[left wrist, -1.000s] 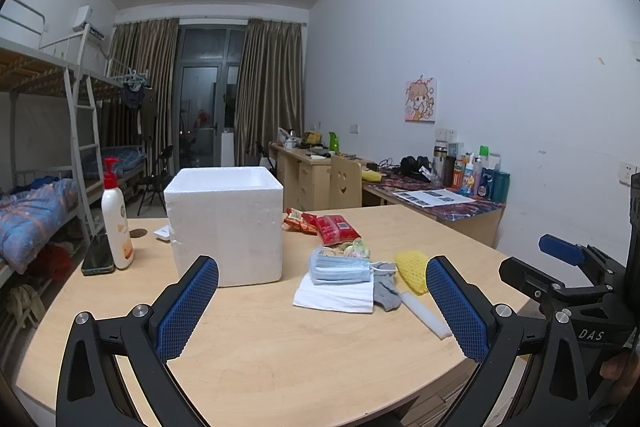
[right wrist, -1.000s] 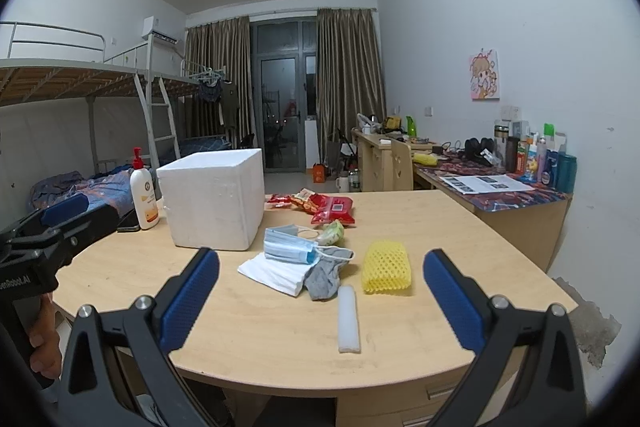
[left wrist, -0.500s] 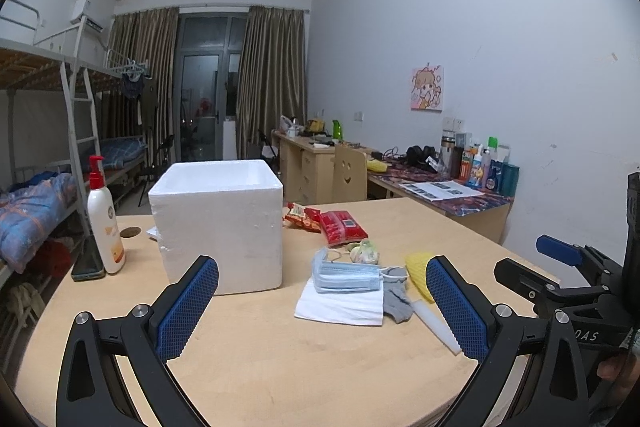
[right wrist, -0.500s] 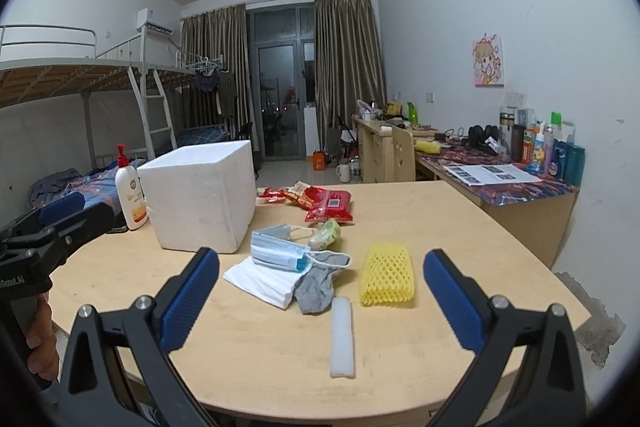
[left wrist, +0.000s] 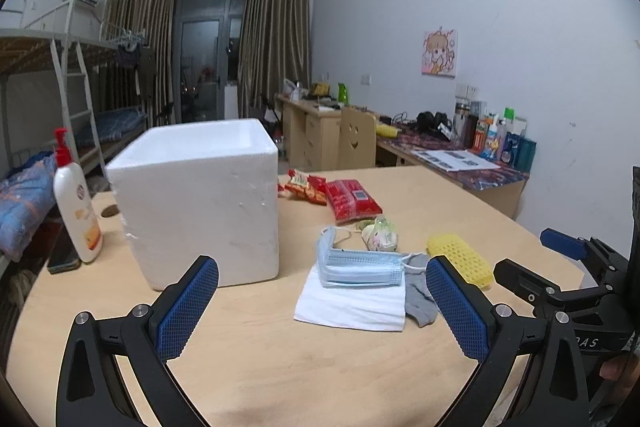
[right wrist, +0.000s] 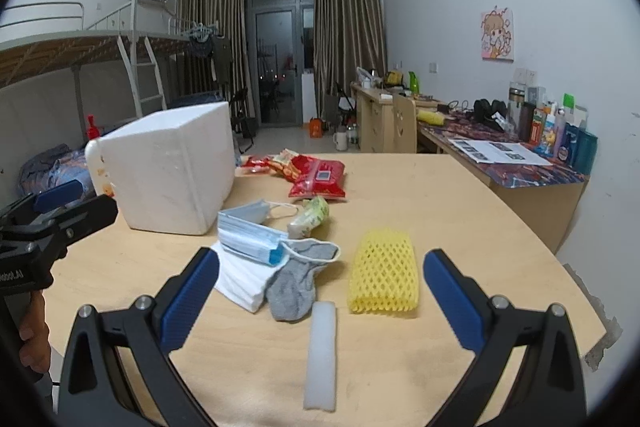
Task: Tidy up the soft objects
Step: 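Grasp the blue face mask with the left gripper while the right gripper grasps the yellow foam net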
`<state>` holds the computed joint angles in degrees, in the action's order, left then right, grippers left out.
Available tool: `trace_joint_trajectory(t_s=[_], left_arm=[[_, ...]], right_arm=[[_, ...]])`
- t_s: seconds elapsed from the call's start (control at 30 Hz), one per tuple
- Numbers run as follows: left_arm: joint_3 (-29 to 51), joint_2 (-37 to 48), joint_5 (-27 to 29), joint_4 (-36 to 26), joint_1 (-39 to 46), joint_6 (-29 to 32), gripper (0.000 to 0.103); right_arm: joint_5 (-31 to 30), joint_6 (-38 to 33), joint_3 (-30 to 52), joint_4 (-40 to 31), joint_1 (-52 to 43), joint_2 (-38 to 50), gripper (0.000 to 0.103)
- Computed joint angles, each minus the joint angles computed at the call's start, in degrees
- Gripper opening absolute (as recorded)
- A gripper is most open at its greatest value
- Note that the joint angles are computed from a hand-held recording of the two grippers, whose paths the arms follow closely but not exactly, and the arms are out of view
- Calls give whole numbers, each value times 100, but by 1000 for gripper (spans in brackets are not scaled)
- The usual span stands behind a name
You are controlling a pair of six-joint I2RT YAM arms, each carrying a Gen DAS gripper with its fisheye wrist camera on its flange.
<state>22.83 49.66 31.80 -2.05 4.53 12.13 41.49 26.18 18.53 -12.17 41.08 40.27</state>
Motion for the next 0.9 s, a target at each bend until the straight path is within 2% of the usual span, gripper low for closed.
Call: trace_joint_trajectory(t_s=[0.17,0.53,0.7,0.9], left_arm=[[63,704,-483,480,-497,-68,103],[638,2224,-1033,895,-1072,-186,103],[924,2786,-1062,803,-1183,-163,103],[1400,3387,-1307,325,-1353,-131,103]], right_arm=[[-624,-360,-37,312,-730,237,103],[-1889,-897,-55,846,-2066,889,103],[-2316,-1074,63,943,-2575,1310,103],[-2811,-1334,257,950,-3039,1766,103]])
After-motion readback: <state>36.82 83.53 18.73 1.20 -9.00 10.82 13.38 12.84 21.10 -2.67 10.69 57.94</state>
